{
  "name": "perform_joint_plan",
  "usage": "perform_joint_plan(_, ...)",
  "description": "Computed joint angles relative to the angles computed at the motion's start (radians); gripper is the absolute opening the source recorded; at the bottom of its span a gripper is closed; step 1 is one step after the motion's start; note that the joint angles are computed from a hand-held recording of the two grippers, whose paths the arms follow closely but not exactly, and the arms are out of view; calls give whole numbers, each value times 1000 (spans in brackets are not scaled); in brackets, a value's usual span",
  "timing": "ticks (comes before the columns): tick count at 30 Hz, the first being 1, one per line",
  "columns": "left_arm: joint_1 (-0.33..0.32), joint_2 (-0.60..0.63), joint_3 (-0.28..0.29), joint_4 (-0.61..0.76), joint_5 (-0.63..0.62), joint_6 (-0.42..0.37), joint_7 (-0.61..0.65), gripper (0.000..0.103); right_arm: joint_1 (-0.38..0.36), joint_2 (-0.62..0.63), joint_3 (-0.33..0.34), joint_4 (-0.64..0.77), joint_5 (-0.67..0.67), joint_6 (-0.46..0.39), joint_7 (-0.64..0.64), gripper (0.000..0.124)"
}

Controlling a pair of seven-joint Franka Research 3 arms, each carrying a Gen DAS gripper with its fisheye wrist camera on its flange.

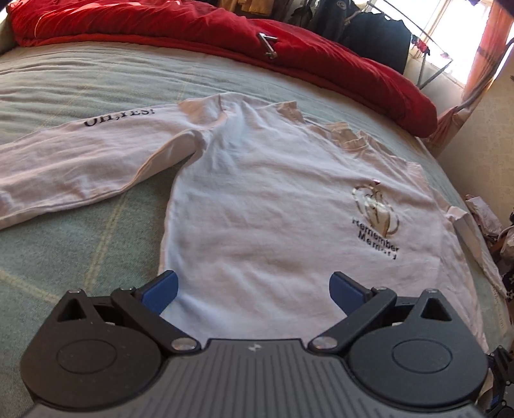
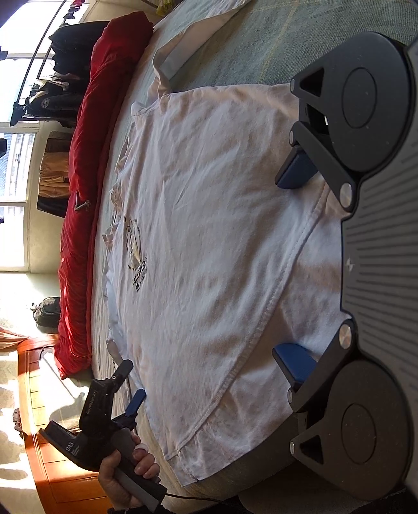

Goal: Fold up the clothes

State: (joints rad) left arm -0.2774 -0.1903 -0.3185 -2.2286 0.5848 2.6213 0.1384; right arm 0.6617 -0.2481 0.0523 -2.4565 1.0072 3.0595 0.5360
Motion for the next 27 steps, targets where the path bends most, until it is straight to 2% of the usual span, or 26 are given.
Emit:
perform_joint_plan(2, -3, -35, -15, -24, 15, -11, -31, 100, -5, 1, 5, -1, -11, 2, 12, 103)
perform_joint_plan(4, -10, -53, -46, -4, 37, -85, -63, 100, -5, 2, 7, -1, -18, 6, 21, 103)
perform_joint_plan(5, -14, -58, -57, 2, 61, -85, -73, 100, -3, 4, 6, -1, -17, 10, 24, 103)
perform_joint_plan(7, -29, -48, -62, 12, 99, -6, -55, 100, -12, 6, 16, -2, -38, 14, 49, 103)
perform_joint_plan(10, -47, 16, -80, 71, 157, 25, -15, 101, -79, -6, 68, -12, -175, -9, 194, 103)
perform_joint_plan(12, -72, 87, -91, 142, 175, -41, 24, 101, -122, -20, 93, -16, -276, -42, 298, 103)
perform_joint_plan(15, -116, 147, -73, 190, 143, -119, 25, 101, -160, -45, 106, -26, -388, -78, 414, 103)
perform_joint_plan(17, -140, 150, -64, 182, 180, -140, -22, 101, -175, -60, 107, -29, -448, -94, 474, 103)
perform_joint_plan(21, -170, 142, -58, 159, 243, -161, -108, 102, -140, -59, 53, 6, -467, -80, 461, 103)
perform_joint_plan(24, -171, 131, -49, 141, 265, -137, -161, 102, -211, 11, 105, 79, -576, -50, 554, 103)
perform_joint_plan(27, -169, 125, -45, 133, 268, -121, -183, 102, -280, 113, 148, 169, -711, -86, 730, 103)
